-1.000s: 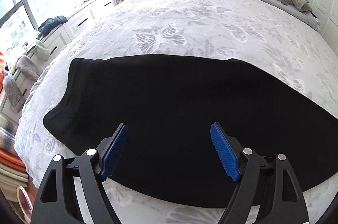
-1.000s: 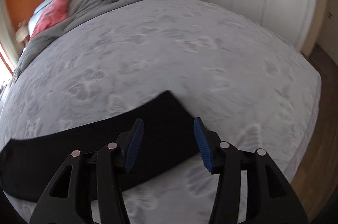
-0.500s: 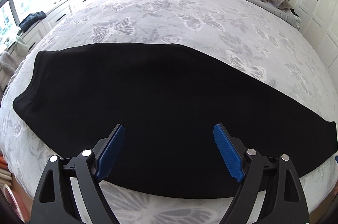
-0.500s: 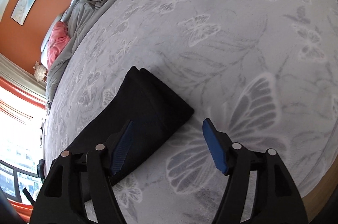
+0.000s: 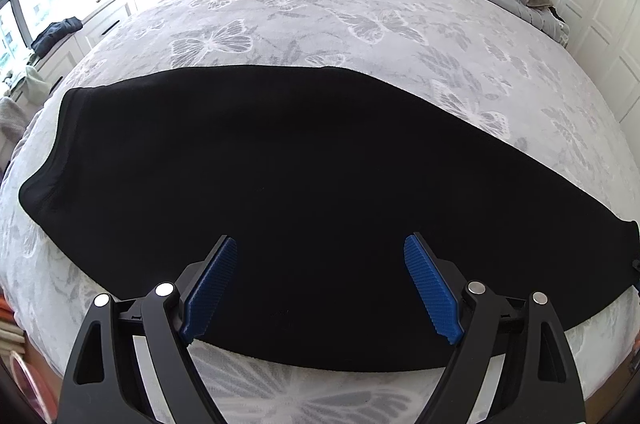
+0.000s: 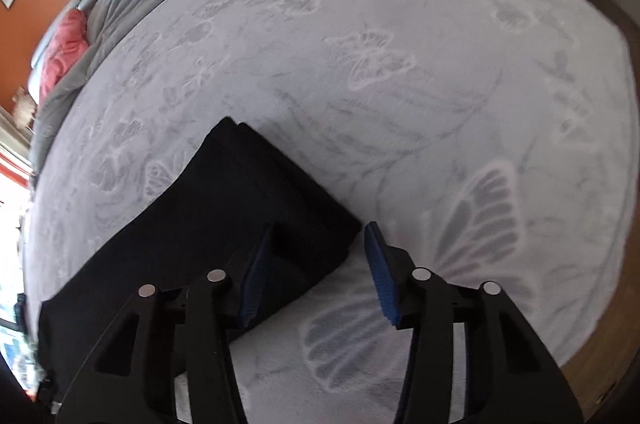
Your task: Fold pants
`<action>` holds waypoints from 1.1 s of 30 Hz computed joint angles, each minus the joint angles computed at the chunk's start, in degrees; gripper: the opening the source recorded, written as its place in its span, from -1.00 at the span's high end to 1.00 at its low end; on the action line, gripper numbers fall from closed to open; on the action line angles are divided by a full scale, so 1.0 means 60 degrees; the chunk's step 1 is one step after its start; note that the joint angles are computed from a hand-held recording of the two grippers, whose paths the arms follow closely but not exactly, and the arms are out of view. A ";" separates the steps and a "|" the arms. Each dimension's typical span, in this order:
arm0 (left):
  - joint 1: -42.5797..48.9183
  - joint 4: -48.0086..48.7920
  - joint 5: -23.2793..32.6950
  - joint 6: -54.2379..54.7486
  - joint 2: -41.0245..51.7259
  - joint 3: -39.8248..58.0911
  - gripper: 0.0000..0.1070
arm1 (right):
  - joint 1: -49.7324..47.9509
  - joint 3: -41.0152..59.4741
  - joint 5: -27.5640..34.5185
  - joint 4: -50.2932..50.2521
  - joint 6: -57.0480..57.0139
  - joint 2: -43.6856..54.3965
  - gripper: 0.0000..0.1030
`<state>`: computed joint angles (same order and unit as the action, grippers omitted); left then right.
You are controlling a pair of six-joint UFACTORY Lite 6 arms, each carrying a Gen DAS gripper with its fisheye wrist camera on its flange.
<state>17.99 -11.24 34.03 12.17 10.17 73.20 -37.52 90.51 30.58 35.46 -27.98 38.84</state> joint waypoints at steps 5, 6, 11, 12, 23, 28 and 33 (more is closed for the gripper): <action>0.0670 -0.0796 0.0452 0.0664 0.0167 0.0272 -0.55 | -0.0368 -0.0874 0.0074 0.1546 -0.2062 -0.0791 -0.03; 0.0728 -0.0872 0.0469 0.0714 0.0173 0.0270 -0.55 | -0.0297 -0.0835 0.0152 0.1597 -0.2212 -0.0658 0.06; 0.0575 -0.0743 0.0367 0.0482 0.0083 0.0238 -0.55 | 0.0373 -0.0823 -0.0245 0.1566 -0.2485 -0.0526 0.77; 0.0509 -0.0719 0.0306 0.0429 0.0047 0.0202 -0.55 | 0.0427 -0.1303 -0.0641 0.2312 -0.3224 -0.1157 0.78; -0.0088 0.0112 -0.0057 -0.0170 0.0118 0.0022 -0.55 | 0.0367 -0.0038 -0.0750 -0.0179 -0.0954 -0.0195 0.08; -0.0091 -0.0118 -0.0076 0.0105 -0.0020 -0.0096 -0.55 | -0.0793 -0.0406 0.0639 0.1915 -0.2096 -0.0577 -0.17; -0.0362 -0.0009 -0.0206 0.0019 -0.0189 -0.0270 -0.55 | -0.1129 0.0503 0.2180 0.2590 -0.1869 0.0821 -0.25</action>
